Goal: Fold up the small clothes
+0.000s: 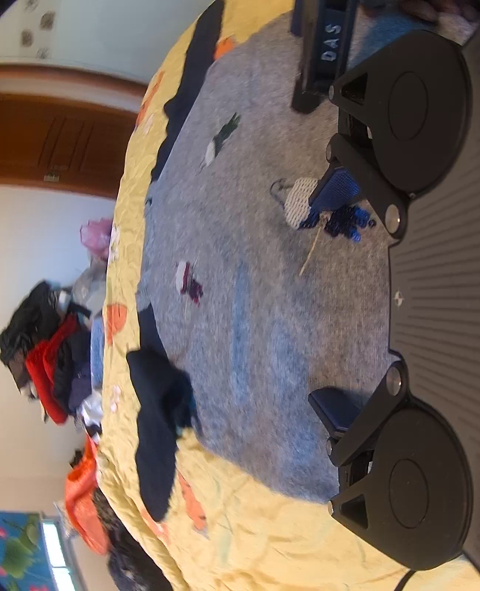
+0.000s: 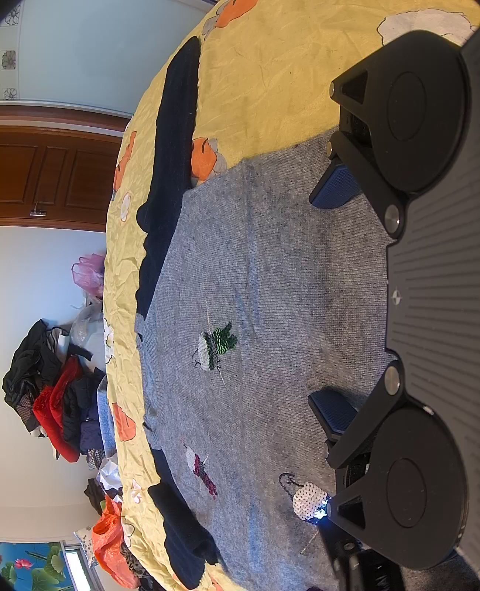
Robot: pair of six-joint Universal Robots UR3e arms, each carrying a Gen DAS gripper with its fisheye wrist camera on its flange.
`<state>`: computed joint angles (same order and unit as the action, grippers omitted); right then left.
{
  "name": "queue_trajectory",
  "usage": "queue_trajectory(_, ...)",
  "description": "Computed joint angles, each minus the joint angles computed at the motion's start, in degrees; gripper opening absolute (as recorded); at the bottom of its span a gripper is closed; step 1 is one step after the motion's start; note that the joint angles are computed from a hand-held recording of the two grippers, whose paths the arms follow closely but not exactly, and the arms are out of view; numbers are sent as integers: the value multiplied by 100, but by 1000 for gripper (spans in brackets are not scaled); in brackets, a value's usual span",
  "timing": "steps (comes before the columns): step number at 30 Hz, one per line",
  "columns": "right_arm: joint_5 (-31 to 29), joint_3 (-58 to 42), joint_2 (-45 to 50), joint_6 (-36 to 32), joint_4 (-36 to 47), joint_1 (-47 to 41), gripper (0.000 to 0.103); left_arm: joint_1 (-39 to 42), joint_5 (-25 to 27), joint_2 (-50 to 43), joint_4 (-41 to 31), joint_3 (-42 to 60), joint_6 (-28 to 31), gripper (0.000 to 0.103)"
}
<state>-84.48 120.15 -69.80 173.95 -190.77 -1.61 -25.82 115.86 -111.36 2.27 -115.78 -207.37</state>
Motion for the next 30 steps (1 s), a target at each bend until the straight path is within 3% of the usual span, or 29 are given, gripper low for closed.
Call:
queue_trajectory(6,2,6,-2,-1,-6,-2,103,8,-3,50,-466,200,49,103)
queue_trajectory(13,2,20,-10,-1,-13,-3,103,138,-253,186,-76,-135,210,103)
queue_trajectory(17,0,25,-13,-1,-16,-4,103,45,-60,140,-392,61,193,103)
queue_trajectory(30,13,32,-21,-8,-18,-13,103,-30,159,99,-496,127,11,103)
